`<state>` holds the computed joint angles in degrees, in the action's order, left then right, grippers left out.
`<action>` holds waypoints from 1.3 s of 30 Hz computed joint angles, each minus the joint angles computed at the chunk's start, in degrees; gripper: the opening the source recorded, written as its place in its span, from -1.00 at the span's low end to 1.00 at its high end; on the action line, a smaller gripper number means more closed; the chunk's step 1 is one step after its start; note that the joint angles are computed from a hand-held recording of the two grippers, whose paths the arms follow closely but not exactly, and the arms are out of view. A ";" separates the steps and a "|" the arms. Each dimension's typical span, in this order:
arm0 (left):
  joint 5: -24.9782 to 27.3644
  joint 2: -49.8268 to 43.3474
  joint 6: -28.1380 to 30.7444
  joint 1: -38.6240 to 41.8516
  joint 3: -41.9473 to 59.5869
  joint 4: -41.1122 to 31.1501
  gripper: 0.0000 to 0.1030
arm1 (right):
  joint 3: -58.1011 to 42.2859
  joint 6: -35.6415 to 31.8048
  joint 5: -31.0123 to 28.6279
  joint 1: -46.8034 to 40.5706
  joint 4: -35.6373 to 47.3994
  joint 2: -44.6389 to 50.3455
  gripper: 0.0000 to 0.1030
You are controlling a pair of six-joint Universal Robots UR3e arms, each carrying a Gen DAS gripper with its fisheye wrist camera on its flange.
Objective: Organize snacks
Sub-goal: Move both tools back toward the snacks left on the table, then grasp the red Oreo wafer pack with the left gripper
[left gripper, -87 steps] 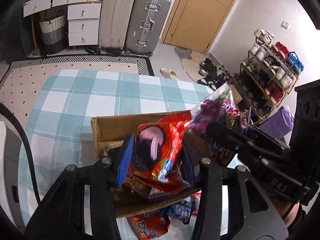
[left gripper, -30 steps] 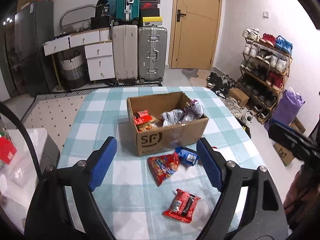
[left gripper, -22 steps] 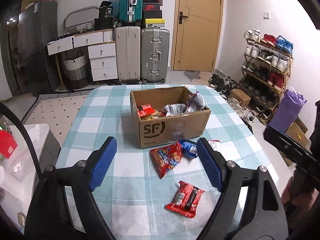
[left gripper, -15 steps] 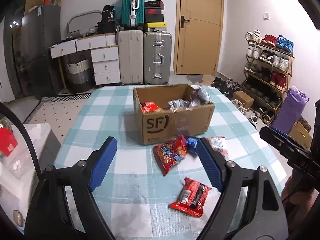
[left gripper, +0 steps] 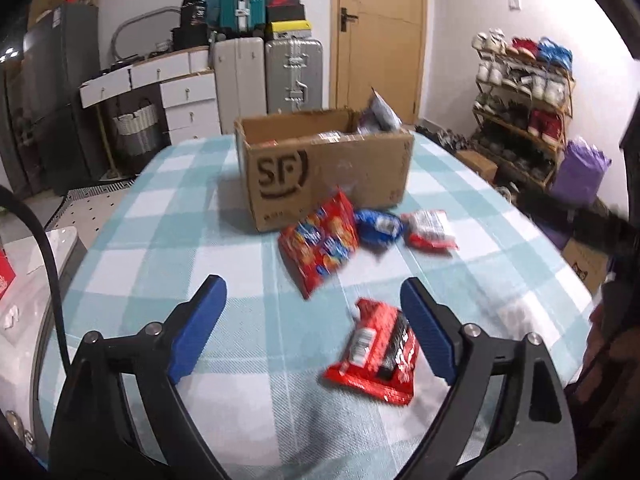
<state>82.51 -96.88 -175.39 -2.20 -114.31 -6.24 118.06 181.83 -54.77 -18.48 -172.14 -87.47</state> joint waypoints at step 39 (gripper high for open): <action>-5.67 -14.61 2.98 -4.17 8.93 -7.22 -0.13 | 2.24 1.05 4.67 -3.97 3.03 -1.81 0.81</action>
